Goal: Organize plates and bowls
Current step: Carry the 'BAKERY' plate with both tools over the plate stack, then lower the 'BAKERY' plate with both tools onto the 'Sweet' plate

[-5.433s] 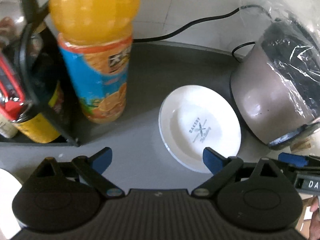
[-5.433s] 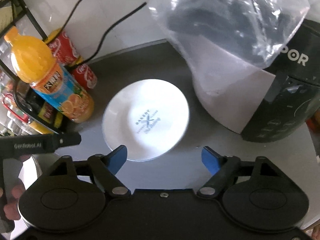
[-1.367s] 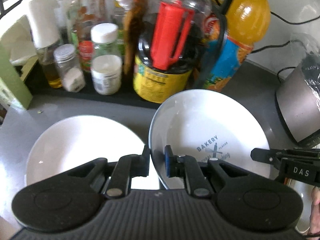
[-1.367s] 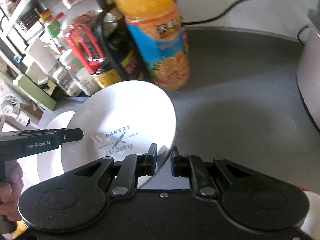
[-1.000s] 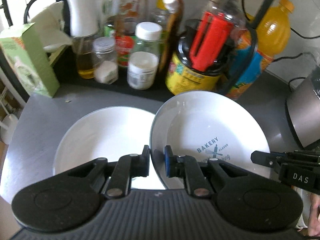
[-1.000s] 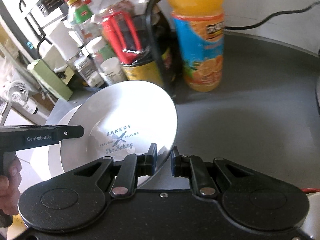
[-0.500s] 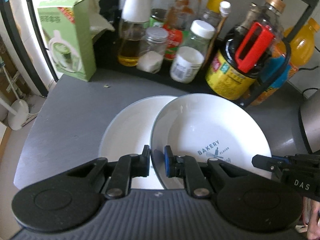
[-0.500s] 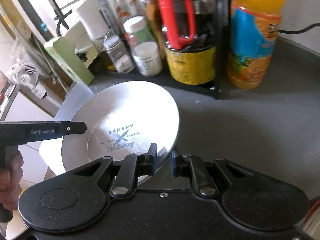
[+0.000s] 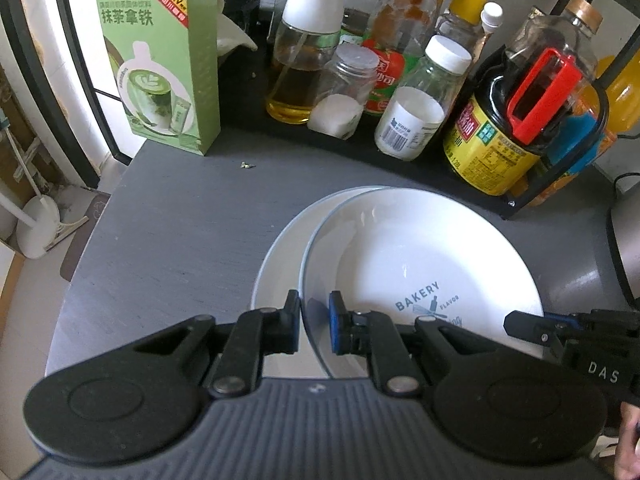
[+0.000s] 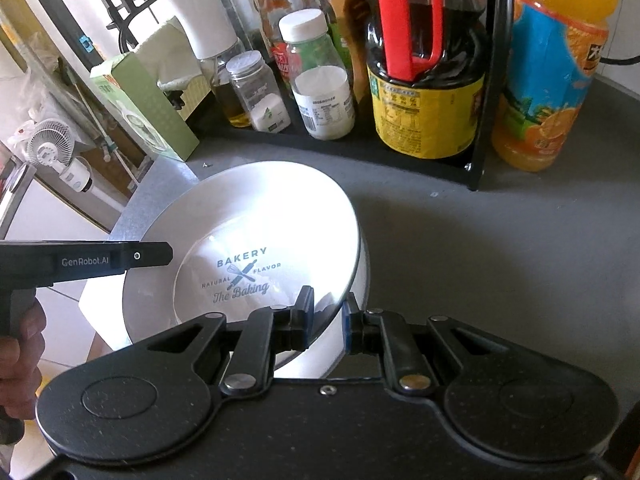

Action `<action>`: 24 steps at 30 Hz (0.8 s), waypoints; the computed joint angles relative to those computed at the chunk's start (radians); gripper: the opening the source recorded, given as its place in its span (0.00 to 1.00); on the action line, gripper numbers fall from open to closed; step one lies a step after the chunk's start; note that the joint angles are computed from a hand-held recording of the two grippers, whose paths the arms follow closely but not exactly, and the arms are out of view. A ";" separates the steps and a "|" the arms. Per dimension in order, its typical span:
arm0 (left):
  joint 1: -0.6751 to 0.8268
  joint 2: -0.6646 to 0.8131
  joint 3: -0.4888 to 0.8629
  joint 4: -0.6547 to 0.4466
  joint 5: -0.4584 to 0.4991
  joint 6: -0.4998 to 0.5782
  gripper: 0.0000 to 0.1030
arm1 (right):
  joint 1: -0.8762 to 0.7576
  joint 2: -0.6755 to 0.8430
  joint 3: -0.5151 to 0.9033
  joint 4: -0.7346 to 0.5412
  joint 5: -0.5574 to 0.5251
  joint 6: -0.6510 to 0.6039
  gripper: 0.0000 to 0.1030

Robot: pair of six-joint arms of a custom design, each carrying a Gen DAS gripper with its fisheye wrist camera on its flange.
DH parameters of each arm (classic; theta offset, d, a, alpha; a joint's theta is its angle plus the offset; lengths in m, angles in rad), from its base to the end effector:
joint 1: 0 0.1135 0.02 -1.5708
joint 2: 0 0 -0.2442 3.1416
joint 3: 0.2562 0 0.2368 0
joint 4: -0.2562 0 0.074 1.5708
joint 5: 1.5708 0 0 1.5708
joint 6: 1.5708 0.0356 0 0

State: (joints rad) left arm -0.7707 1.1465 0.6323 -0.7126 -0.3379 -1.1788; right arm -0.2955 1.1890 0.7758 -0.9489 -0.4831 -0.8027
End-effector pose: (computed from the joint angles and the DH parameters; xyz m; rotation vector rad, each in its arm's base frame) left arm 0.1407 -0.1202 0.1743 -0.6184 2.5981 -0.1281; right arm 0.1816 -0.0380 0.1999 -0.7405 2.5812 0.4174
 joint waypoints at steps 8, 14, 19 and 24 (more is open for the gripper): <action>0.055 -0.026 -0.062 0.051 0.042 0.061 0.12 | 0.065 -0.031 -0.055 0.048 0.042 0.084 0.14; 0.095 -0.010 -0.073 0.091 0.076 0.125 0.12 | 0.077 -0.019 -0.073 0.084 0.059 0.124 0.14; 0.115 0.005 -0.076 0.112 0.091 0.159 0.12 | 0.084 -0.014 -0.078 0.096 0.070 0.144 0.14; 0.128 0.017 -0.066 0.109 0.103 0.170 0.12 | 0.093 0.009 -0.057 0.085 0.080 0.150 0.14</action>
